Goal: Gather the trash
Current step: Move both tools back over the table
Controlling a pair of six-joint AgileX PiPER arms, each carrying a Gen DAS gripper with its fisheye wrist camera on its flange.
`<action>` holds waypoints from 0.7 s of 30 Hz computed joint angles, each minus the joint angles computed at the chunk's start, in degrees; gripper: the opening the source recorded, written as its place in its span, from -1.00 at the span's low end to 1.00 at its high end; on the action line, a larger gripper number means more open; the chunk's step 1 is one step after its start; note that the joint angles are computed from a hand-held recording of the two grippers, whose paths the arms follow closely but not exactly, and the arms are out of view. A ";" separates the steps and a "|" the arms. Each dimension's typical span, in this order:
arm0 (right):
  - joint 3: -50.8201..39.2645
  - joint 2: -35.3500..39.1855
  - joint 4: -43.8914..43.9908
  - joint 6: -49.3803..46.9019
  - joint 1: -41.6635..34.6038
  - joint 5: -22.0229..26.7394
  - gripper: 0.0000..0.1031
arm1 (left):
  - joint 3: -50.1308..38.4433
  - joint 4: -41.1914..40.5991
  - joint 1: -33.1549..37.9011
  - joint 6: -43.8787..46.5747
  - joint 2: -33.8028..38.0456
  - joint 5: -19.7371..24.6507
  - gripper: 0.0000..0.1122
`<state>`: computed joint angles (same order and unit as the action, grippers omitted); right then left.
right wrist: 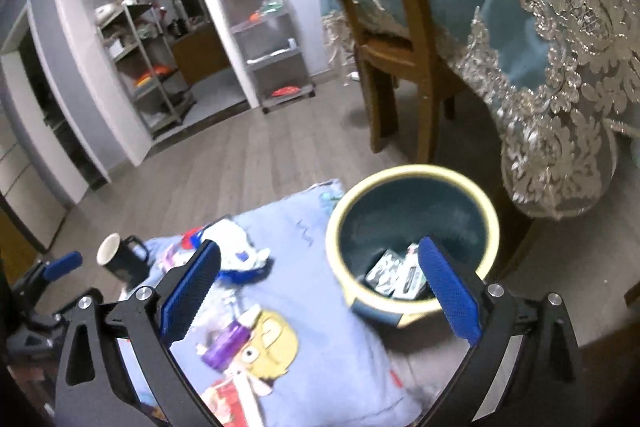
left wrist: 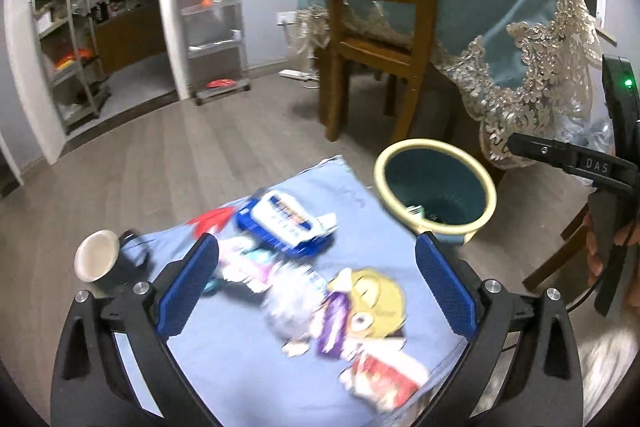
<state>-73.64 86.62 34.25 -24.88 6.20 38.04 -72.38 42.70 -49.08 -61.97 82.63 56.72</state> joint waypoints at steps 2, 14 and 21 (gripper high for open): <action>2.34 -1.85 -0.72 1.75 1.61 -0.36 0.90 | 3.78 1.63 -1.99 -2.31 -3.47 2.68 0.72; 12.95 -8.30 -6.86 12.24 11.02 -4.68 0.90 | 18.49 4.23 -8.15 -12.96 -15.07 8.30 0.73; 13.80 -6.16 -14.37 20.48 15.30 -5.49 0.90 | 23.35 3.98 -6.04 -16.37 -17.13 5.40 0.72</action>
